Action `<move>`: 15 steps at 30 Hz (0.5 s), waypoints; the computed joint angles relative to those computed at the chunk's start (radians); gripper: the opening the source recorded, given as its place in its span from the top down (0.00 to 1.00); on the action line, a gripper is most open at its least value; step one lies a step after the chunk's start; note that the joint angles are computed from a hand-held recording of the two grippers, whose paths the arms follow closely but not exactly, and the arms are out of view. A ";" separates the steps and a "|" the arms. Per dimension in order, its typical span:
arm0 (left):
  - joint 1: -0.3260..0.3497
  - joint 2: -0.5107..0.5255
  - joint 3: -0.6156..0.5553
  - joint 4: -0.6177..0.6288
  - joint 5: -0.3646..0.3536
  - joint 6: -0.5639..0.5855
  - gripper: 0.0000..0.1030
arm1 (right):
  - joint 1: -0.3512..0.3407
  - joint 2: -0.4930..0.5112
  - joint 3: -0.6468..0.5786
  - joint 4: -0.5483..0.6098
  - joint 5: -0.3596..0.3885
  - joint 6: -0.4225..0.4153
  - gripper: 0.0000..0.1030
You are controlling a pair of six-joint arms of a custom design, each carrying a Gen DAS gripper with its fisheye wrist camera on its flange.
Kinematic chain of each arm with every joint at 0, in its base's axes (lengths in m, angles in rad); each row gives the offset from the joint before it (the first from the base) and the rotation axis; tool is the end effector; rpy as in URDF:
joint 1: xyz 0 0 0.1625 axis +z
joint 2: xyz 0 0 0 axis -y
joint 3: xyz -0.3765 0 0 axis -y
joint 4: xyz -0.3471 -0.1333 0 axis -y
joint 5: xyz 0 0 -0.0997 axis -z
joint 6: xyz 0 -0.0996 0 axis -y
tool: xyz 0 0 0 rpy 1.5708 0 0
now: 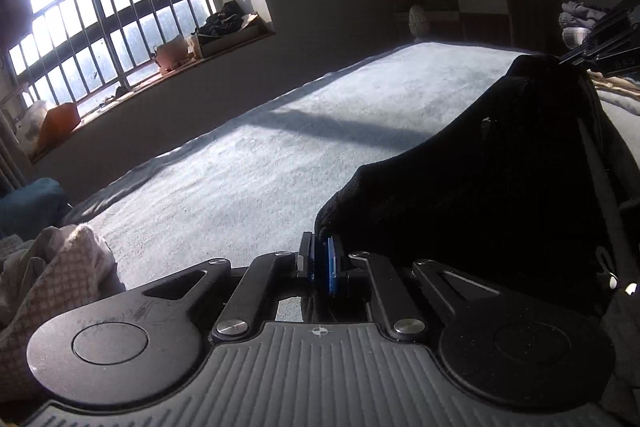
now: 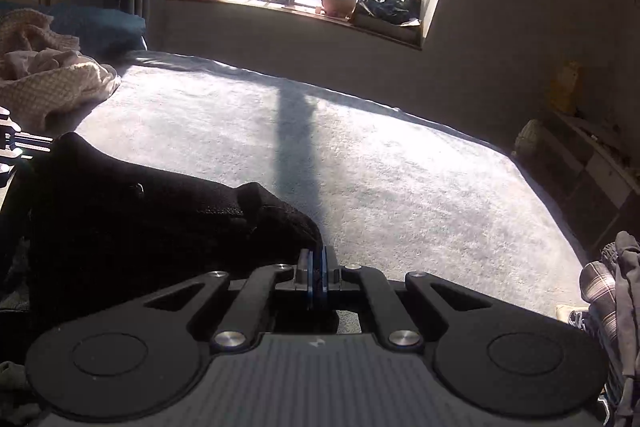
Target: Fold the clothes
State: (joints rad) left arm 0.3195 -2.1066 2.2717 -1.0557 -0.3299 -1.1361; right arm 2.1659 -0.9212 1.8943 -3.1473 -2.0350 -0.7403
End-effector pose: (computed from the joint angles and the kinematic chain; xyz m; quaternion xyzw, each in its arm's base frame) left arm -0.1254 -0.2812 0.3414 0.2378 0.7546 -0.4097 0.4542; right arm 0.3850 -0.4104 0.1586 0.5217 -0.7720 0.2725 0.2400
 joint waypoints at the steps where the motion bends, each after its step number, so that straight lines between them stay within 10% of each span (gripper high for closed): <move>1: 0.044 0.027 -0.014 -0.023 0.035 0.020 0.95 | 0.001 0.039 -0.041 -0.012 0.004 -0.004 0.97; 6: 0.207 0.098 -0.038 -0.139 0.075 -0.005 0.80 | -0.009 0.233 -0.217 -0.009 -0.031 0.101 0.88; 9: 0.265 0.116 -0.047 -0.121 0.028 -0.105 0.68 | -0.015 0.313 -0.267 0.007 -0.135 0.197 0.56; 15: 0.102 -0.005 -0.080 0.287 -0.079 -0.470 0.62 | -0.086 0.143 -0.109 0.081 0.023 0.340 0.55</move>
